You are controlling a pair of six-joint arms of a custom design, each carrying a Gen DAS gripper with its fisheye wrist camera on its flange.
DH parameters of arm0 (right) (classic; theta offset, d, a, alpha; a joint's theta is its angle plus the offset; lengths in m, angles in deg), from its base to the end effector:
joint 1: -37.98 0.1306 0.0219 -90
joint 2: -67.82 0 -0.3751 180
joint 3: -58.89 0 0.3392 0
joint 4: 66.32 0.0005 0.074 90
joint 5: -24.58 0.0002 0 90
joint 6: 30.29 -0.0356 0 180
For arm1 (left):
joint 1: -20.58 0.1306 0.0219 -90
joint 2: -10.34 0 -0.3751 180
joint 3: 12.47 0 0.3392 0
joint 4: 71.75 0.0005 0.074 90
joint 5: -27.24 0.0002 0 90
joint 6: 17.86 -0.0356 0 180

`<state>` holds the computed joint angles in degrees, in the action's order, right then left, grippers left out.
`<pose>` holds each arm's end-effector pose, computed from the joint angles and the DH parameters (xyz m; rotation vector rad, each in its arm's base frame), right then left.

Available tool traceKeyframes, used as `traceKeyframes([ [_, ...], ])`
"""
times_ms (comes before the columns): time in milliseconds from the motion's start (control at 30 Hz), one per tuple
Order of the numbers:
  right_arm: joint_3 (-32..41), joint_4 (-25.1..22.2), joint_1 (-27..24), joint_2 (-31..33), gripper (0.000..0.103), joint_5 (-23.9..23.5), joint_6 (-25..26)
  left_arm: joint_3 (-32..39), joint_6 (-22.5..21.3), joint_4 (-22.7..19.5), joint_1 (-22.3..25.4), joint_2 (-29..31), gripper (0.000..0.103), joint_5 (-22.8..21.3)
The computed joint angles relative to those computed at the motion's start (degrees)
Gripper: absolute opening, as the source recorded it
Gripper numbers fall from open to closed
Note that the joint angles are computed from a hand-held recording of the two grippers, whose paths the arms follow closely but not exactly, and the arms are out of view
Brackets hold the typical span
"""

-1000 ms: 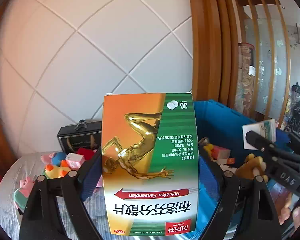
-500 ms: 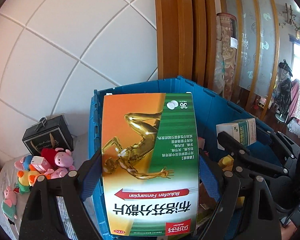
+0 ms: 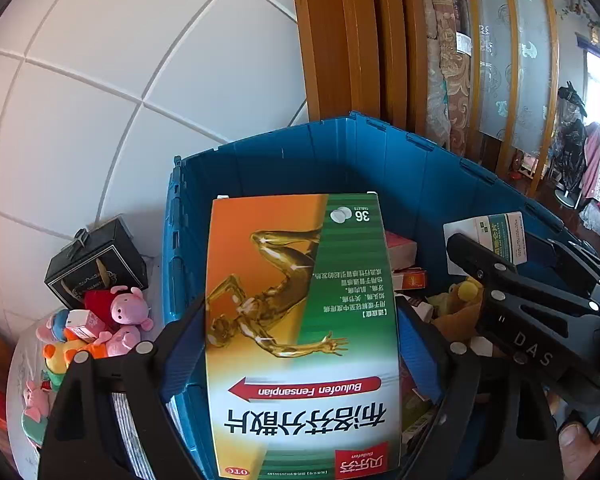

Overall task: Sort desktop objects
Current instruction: 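Open both grippers to drop the two boxes into the bin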

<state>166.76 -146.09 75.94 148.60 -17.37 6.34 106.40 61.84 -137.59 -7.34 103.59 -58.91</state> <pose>0.2712 0.1774 0.5774 0.5980 2.0494 -0.1477 0.3808 -0.2051 0.5809 0.7807 2.1444 -0.2379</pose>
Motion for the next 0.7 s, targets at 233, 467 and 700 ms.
traceKeyframes([
  [233, 0.56, -1.13, -0.72, 0.21, 0.076, -1.26, -1.55, 0.52, 1.59, -0.85, 0.69, 0.35, 0.089, 1.29],
  [467, -0.23, 0.11, -1.61, -0.59, 0.085, -2.89, -1.24, 0.79, 3.32, -1.1, 1.67, 0.61, 0.09, 2.76],
  [700, 0.89, -1.4, -1.93, 0.4, 0.087, -3.5, -1.11, 1.18, 4.4, -1.63, 2.26, 0.92, 0.09, 3.52],
])
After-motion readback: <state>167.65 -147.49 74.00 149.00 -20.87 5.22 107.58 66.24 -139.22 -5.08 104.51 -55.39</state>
